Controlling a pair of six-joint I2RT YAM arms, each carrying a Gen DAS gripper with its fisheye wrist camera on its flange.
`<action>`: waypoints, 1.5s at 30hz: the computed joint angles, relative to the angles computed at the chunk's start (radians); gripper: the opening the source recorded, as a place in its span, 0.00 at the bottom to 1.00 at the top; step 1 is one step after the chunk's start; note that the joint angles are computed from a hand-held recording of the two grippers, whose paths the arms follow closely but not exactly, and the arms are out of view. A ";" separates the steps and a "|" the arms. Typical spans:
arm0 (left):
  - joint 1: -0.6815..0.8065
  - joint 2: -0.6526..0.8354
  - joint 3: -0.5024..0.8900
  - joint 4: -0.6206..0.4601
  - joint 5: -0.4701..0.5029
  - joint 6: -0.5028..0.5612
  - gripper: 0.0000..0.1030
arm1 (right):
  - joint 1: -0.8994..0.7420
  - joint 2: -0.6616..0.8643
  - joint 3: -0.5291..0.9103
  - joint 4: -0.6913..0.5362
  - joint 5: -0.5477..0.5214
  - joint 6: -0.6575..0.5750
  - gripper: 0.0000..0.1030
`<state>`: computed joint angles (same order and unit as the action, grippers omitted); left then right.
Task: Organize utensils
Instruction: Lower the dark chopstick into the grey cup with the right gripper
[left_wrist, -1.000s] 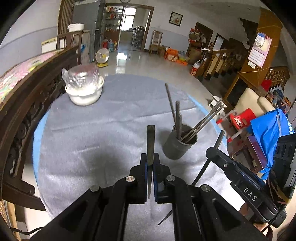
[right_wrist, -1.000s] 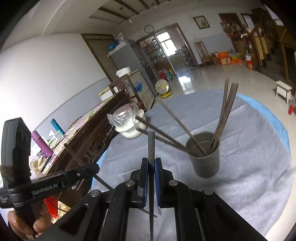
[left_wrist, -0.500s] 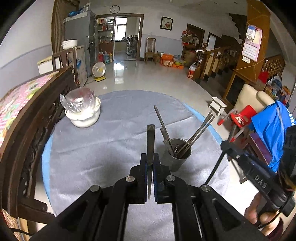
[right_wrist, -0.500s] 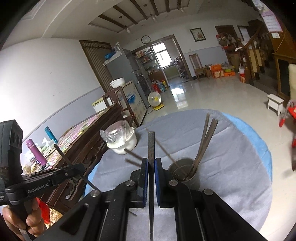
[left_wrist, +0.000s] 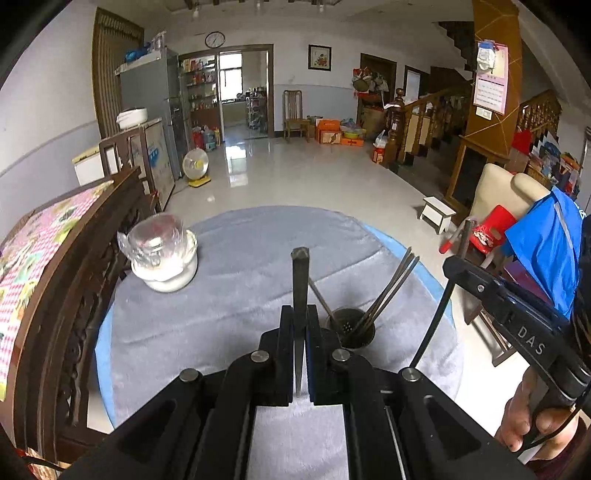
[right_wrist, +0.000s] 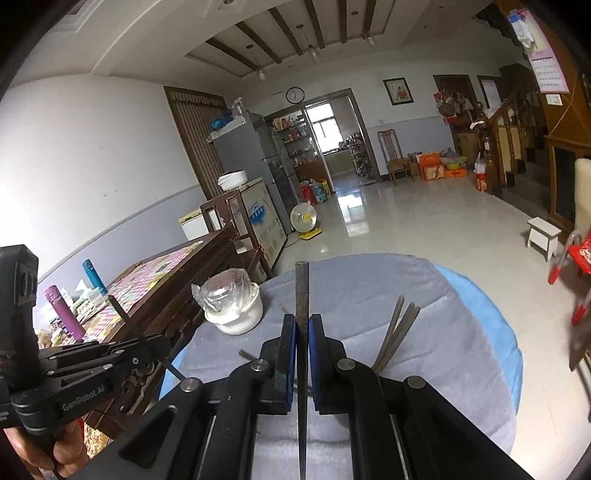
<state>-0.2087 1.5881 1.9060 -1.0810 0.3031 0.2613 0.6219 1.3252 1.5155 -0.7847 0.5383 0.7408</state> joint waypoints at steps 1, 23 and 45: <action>-0.005 0.004 0.008 -0.002 -0.002 -0.002 0.05 | -0.001 -0.002 0.003 -0.002 0.001 -0.001 0.07; -0.099 0.136 0.261 -0.046 -0.029 -0.071 0.05 | -0.169 0.049 0.092 0.053 -0.026 -0.118 0.07; -0.161 0.242 0.132 0.175 -0.038 -0.192 0.05 | -0.296 0.078 -0.090 0.239 -0.091 -0.118 0.08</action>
<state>-0.3701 1.8299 2.0377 -0.9059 0.2650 0.0697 0.3264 1.4032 1.4252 -0.5461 0.4477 0.6230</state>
